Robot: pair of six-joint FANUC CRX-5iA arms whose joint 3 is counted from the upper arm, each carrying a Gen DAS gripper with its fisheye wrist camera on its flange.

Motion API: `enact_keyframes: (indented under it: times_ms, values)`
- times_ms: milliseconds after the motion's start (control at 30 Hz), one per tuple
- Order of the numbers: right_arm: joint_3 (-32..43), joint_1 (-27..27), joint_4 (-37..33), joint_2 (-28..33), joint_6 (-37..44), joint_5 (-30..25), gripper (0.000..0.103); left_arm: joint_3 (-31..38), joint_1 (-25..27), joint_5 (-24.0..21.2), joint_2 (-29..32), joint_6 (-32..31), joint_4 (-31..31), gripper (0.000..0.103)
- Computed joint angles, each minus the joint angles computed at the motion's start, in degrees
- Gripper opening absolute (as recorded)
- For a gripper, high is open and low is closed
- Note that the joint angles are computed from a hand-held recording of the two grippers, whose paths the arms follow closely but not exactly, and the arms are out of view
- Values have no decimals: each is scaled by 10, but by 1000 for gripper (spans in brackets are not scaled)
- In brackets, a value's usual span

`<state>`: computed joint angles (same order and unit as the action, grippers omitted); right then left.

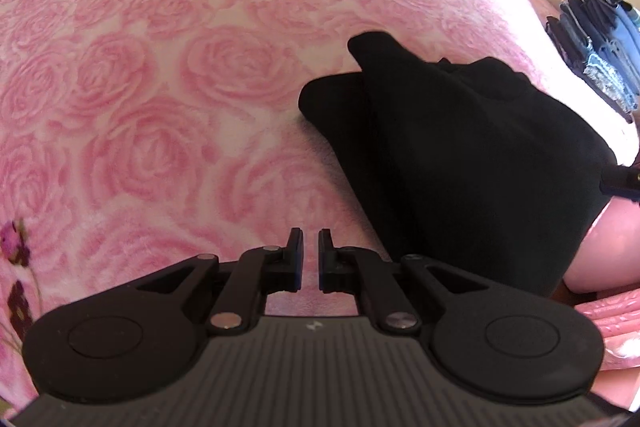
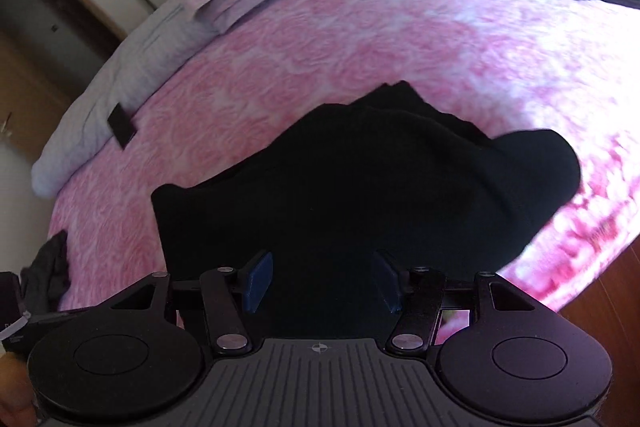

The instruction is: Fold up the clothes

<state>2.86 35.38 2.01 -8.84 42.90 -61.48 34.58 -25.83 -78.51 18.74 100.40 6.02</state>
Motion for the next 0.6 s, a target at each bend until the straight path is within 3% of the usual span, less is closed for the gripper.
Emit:
enact_keyframes:
  times_ms: [233,367,600]
  values:
    - [-76,-51,-63,-25,190,107,59,-59,-40,79,-35,30,-76,6]
    - [-136,-56,-74,-49,237,185,59,-100,-61,136,-58,45,-119,6]
    - [-242,-46,-64,-81,288,354,62,-153,-99,190,-86,85,-209,8]
